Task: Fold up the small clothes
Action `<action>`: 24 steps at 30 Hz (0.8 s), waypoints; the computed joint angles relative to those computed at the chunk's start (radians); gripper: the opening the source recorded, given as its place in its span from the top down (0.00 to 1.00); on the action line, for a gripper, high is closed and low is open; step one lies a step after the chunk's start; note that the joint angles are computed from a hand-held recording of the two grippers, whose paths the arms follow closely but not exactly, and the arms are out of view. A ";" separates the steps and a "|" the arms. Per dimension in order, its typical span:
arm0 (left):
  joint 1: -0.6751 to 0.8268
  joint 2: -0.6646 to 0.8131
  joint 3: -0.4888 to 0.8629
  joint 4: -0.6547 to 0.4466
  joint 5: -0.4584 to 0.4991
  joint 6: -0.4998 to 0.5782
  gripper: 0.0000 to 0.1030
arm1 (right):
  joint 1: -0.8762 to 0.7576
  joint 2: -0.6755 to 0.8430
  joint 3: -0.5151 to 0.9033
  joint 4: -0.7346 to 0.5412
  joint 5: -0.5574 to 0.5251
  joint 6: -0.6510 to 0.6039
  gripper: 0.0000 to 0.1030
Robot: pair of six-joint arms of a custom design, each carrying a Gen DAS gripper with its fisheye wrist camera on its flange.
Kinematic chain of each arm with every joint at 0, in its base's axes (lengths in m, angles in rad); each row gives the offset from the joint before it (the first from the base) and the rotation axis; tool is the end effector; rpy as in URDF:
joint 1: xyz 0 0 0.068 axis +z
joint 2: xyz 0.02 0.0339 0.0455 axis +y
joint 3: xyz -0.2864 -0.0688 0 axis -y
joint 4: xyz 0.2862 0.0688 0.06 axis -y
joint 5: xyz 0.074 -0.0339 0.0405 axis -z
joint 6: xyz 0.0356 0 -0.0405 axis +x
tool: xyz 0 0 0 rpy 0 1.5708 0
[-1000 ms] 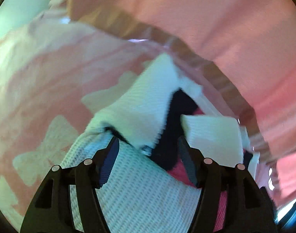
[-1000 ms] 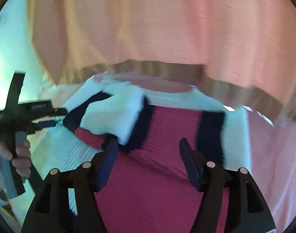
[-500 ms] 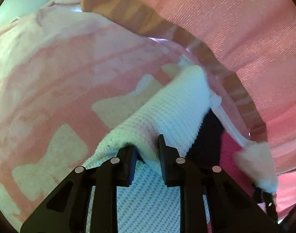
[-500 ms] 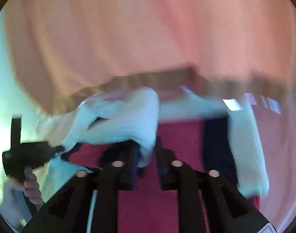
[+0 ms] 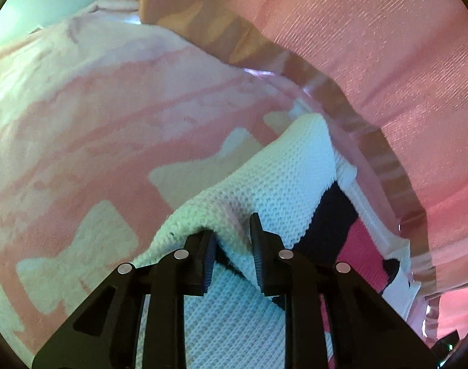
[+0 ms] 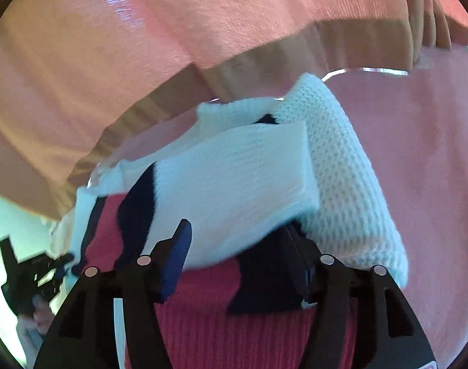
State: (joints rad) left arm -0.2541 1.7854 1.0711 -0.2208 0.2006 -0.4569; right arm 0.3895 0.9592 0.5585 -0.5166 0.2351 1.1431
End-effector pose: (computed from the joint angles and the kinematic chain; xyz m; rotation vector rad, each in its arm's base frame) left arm 0.3865 -0.1077 0.1636 -0.1750 2.5576 -0.5351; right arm 0.1961 0.0715 0.2054 1.0082 2.2772 0.3731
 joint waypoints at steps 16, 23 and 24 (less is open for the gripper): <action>-0.028 -0.007 -0.060 0.086 -0.166 0.026 0.90 | 0.067 -0.199 -0.086 -0.055 0.042 -0.015 0.95; -0.039 -0.001 -0.038 0.065 -0.199 0.052 0.88 | 0.039 -0.153 -0.100 -0.035 -0.004 -0.038 0.90; -0.039 -0.005 -0.035 0.056 -0.194 0.060 0.88 | 0.076 -0.180 -0.073 -0.105 0.031 0.000 0.86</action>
State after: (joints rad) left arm -0.2927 1.7804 1.0360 -0.1646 0.0064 -0.3966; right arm 0.4653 0.7794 0.4851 -0.6217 0.2665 1.1431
